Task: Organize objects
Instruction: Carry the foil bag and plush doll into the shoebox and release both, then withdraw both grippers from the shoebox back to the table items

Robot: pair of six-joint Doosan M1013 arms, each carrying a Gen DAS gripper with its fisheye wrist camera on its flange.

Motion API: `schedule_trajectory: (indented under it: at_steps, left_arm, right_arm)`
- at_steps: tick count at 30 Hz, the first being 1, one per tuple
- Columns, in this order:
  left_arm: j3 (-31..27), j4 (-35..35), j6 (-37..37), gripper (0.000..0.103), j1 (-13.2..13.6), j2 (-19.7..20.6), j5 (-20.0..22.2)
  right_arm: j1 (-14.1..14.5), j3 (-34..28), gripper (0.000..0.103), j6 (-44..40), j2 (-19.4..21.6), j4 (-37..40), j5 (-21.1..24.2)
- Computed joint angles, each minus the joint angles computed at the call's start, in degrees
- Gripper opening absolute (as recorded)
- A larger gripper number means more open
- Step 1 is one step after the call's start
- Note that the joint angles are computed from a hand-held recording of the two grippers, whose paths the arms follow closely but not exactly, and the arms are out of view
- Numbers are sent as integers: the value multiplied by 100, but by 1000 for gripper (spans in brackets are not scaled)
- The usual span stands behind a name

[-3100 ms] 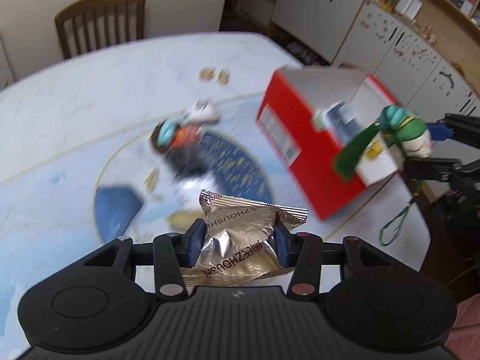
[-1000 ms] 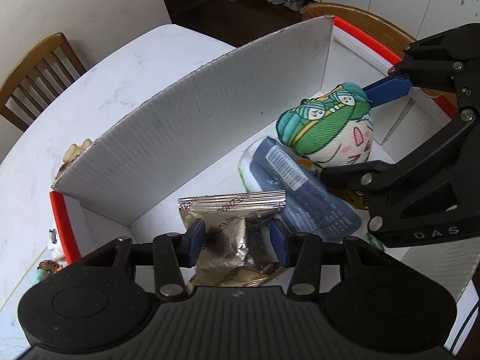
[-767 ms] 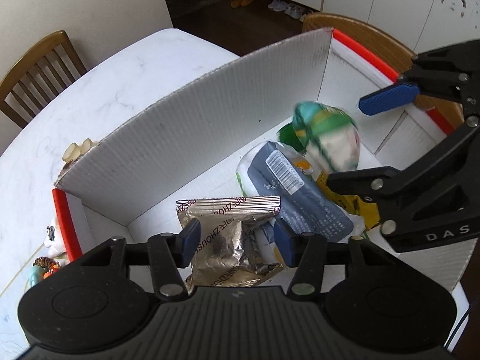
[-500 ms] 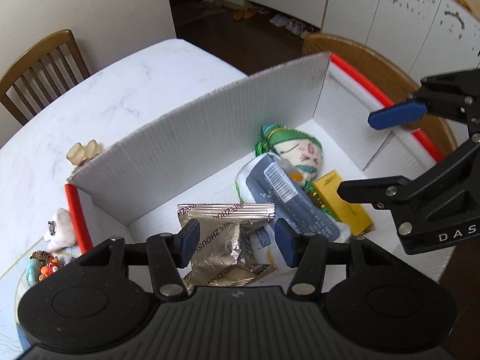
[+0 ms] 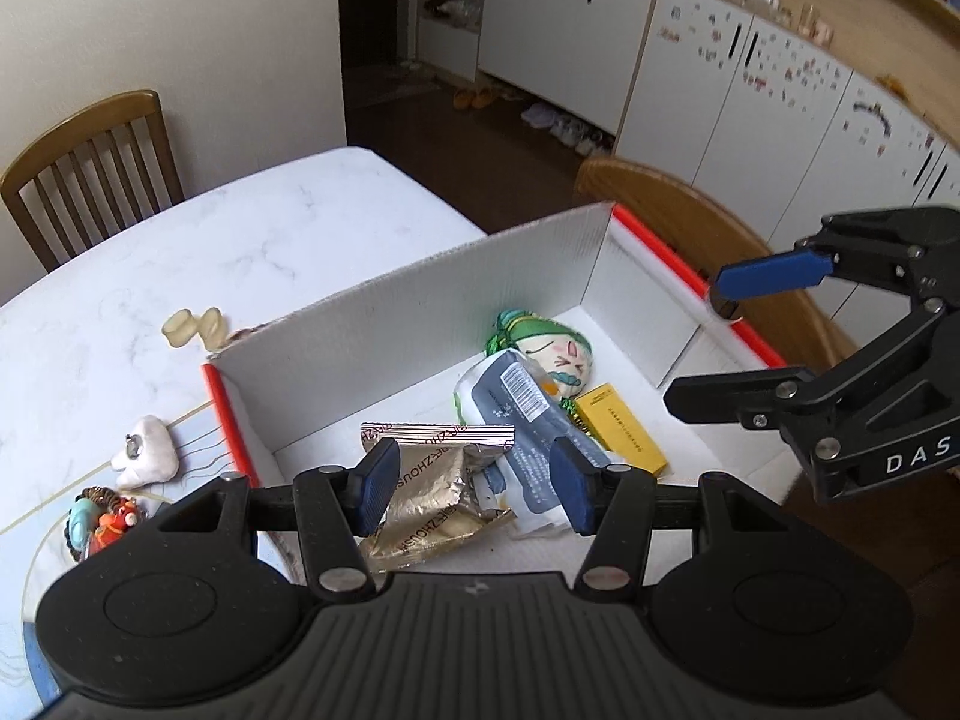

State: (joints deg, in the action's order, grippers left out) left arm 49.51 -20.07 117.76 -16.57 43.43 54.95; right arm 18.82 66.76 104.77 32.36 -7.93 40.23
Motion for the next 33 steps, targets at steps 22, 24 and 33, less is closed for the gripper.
schedule_trajectory:
  at_steps: [22,24,33]
  left_arm:
    - [1188,-978,639,76,690,-801,-875]
    - [1288,-980,674,80,774,-857,-991]
    - [1463,-934,718,86,1131,-889,-1073]
  right_arm:
    - [585,-212,95,907,52,-444,-232]
    - [652,-285,96,981,108,-504,-208]
    - [879,-715,96,1191,407,-380,-62]
